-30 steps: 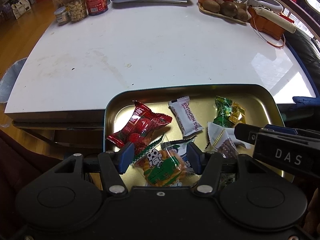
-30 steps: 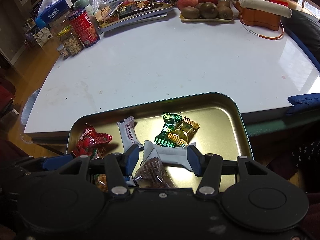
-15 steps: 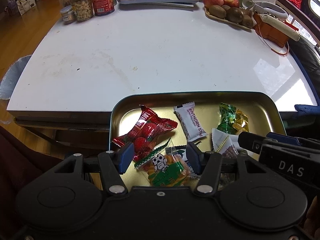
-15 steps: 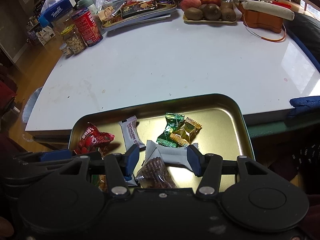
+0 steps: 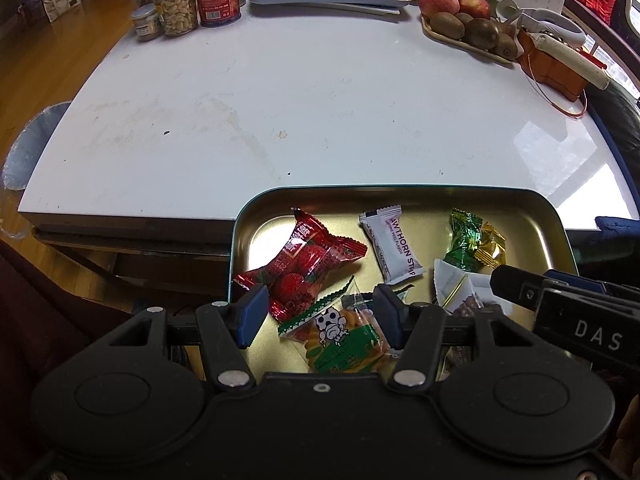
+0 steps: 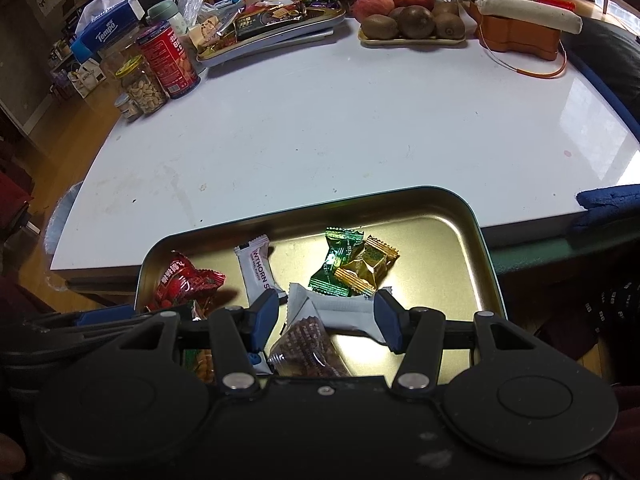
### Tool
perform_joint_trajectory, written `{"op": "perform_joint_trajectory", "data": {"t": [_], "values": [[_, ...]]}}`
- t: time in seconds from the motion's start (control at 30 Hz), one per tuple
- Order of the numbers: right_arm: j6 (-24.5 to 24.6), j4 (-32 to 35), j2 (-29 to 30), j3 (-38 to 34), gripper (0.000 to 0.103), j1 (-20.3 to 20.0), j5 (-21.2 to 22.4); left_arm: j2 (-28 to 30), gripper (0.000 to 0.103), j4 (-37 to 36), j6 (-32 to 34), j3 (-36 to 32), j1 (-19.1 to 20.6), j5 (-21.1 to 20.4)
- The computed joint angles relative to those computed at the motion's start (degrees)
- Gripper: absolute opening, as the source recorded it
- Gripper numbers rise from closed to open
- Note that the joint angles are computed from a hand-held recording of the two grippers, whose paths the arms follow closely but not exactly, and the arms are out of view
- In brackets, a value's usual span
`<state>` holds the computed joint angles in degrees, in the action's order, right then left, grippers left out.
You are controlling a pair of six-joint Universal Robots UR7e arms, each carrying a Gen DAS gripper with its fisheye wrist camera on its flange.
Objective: Organize snacks
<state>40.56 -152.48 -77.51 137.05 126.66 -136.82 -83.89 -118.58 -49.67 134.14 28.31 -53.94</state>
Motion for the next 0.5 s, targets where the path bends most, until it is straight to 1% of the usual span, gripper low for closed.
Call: {"op": "perform_joint_trajectory", "data": {"t": [0.5], "values": [[-0.7,-0.4,-0.2,0.2,0.056,-0.4,0.8,0.0,0.061,0.1,0.0,-0.1,0.1,0.1]]}}
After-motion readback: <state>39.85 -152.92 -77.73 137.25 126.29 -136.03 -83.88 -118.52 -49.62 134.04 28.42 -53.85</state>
